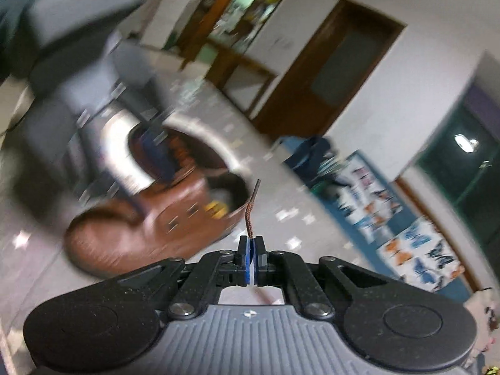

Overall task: Lace up shoes with both hands
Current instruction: 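Grasp the shoe's eyelet flap with the left gripper while the right gripper holds the lace tip, then push the lace tip into the eyelet with the right gripper while the left gripper holds the flap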

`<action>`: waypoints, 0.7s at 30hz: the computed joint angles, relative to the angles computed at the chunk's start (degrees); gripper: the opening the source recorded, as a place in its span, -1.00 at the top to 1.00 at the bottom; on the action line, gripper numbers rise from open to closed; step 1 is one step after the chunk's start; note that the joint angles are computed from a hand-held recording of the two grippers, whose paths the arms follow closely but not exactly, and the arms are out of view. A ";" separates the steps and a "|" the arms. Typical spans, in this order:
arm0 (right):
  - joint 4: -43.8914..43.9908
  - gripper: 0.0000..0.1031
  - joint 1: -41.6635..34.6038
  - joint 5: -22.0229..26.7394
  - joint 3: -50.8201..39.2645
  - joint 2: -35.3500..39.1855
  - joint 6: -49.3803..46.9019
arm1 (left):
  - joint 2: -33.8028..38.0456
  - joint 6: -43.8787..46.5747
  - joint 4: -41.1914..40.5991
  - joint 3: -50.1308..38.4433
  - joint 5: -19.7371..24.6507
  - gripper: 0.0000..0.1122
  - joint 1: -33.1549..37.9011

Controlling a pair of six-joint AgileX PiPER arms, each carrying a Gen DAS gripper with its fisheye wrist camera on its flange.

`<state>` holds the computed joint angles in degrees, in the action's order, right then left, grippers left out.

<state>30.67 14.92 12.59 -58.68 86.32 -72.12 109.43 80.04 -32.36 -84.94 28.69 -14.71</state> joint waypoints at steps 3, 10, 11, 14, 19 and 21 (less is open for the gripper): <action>-0.97 0.97 1.25 -1.15 3.29 0.07 -0.31 | 0.58 0.61 1.52 -1.18 0.56 0.20 -0.26; 0.55 0.97 2.69 -1.87 3.30 3.48 -3.56 | 2.91 -1.99 7.19 -4.71 2.03 0.17 -1.22; 1.11 0.97 2.90 -2.26 3.69 3.57 -4.41 | 3.43 -3.00 8.54 -5.85 3.01 0.17 -1.40; 2.28 0.97 2.78 -1.79 2.95 4.59 -5.95 | 5.31 -5.50 12.28 -10.16 6.98 0.20 -1.82; 4.77 0.97 2.43 -1.59 2.62 5.51 -9.64 | 8.26 -6.40 18.33 -17.16 13.50 0.21 -2.69; 4.98 0.97 2.41 -1.53 2.32 5.89 -10.61 | 9.29 -7.65 21.44 -19.26 14.56 0.21 -3.50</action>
